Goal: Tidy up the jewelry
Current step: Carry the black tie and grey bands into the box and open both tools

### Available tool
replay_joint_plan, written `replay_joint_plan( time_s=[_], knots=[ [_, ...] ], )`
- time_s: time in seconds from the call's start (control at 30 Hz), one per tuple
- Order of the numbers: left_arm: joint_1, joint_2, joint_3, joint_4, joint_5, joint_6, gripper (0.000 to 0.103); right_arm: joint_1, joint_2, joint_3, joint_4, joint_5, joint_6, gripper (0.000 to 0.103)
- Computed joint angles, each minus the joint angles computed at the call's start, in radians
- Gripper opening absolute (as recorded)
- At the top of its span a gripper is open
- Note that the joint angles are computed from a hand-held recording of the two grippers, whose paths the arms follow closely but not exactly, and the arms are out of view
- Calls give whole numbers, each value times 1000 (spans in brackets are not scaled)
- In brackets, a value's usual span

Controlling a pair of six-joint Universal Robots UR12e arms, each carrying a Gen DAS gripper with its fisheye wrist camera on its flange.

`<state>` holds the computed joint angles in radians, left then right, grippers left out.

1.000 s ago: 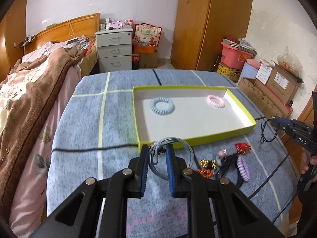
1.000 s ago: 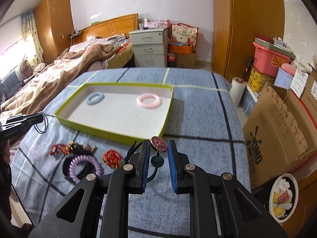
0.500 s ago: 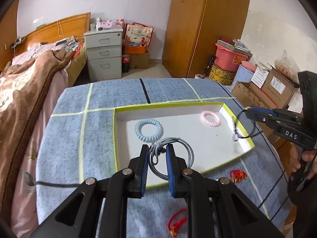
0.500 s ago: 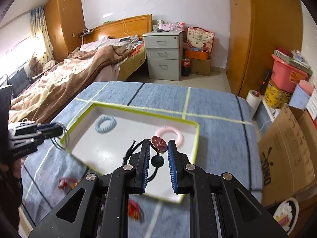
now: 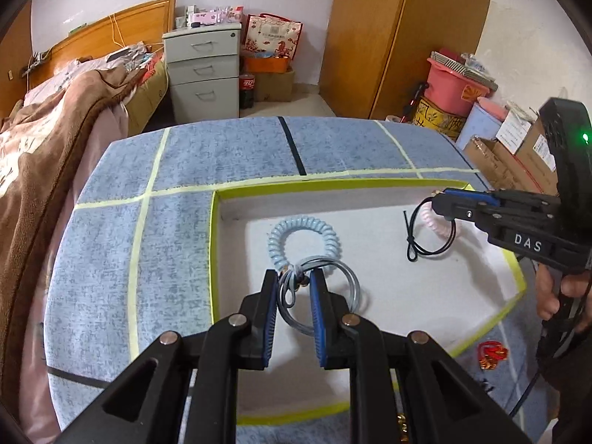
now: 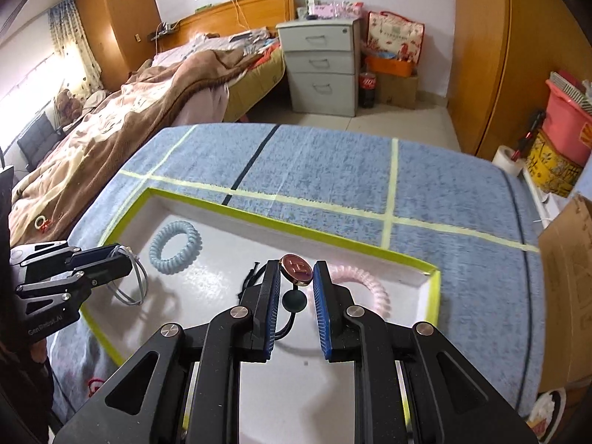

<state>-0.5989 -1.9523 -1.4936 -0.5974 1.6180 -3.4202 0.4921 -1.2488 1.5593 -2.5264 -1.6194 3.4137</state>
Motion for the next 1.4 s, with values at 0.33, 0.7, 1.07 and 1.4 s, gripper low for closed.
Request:
replay_joint_plan(
  time_s=[0.33, 0.7, 1.07, 1.4],
  knots=[
    [8, -13, 10, -29, -9, -19, 18, 2, 30, -27, 23, -6, -59, 19],
    [9, -19, 20, -46, -17, -14, 19, 12, 42, -45, 60, -33, -90, 20],
    [5, -10, 10, -30, -10, -16, 40, 8, 30, -37, 42, -3, -103, 23],
    [-6, 38, -45, 32, -5, -39, 42, 25, -27, 22, -56, -24, -82, 49]
  ],
)
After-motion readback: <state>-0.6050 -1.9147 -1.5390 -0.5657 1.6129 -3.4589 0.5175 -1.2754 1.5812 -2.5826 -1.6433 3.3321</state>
